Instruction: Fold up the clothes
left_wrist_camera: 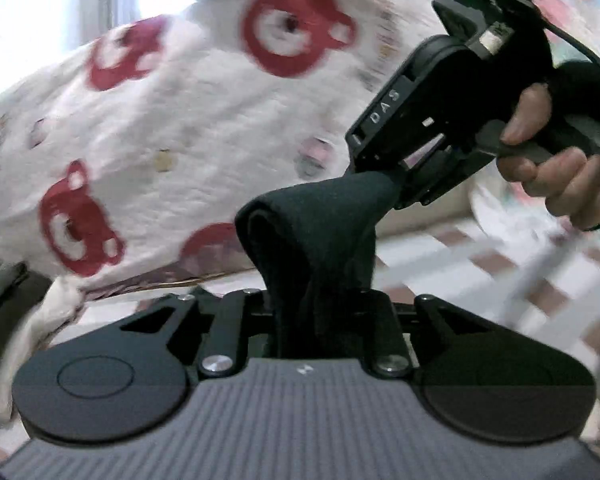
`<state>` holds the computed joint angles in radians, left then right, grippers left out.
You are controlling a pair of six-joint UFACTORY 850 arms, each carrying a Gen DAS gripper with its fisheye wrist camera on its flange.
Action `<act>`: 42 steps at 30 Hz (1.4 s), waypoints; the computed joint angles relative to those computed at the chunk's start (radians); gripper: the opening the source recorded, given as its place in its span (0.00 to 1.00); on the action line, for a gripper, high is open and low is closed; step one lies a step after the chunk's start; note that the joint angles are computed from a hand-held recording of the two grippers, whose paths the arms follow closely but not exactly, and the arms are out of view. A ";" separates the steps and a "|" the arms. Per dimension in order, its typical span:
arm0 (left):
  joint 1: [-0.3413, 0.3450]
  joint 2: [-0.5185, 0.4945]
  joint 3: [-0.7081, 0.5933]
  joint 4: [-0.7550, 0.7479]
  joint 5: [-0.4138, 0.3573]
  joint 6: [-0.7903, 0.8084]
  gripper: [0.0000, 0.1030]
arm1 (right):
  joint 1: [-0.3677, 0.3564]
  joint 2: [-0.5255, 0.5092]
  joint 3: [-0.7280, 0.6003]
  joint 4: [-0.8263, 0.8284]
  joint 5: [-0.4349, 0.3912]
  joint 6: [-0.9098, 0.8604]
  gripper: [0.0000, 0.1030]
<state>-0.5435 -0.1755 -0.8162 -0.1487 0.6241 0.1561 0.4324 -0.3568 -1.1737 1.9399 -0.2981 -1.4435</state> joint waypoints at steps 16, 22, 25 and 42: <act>0.239 -0.176 -0.193 0.343 -0.191 -0.416 0.16 | 0.055 -0.374 -0.406 -0.006 -0.038 -0.139 0.30; 0.276 -0.197 -0.208 0.513 -0.165 -0.602 0.18 | 0.022 -0.365 -0.420 -0.126 -0.099 0.017 0.42; 0.293 -0.223 -0.212 0.580 -0.178 -0.713 0.16 | -0.028 -0.373 -0.374 0.036 -0.297 0.089 0.48; 0.389 -0.360 -0.300 0.662 -0.199 -1.038 0.20 | 0.059 -0.346 -0.311 -0.190 0.176 -0.044 0.49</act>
<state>-0.1548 -0.5359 -1.1161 0.5132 0.4253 -0.8815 0.4910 -0.7027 -1.4844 1.7502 -0.1219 -1.4879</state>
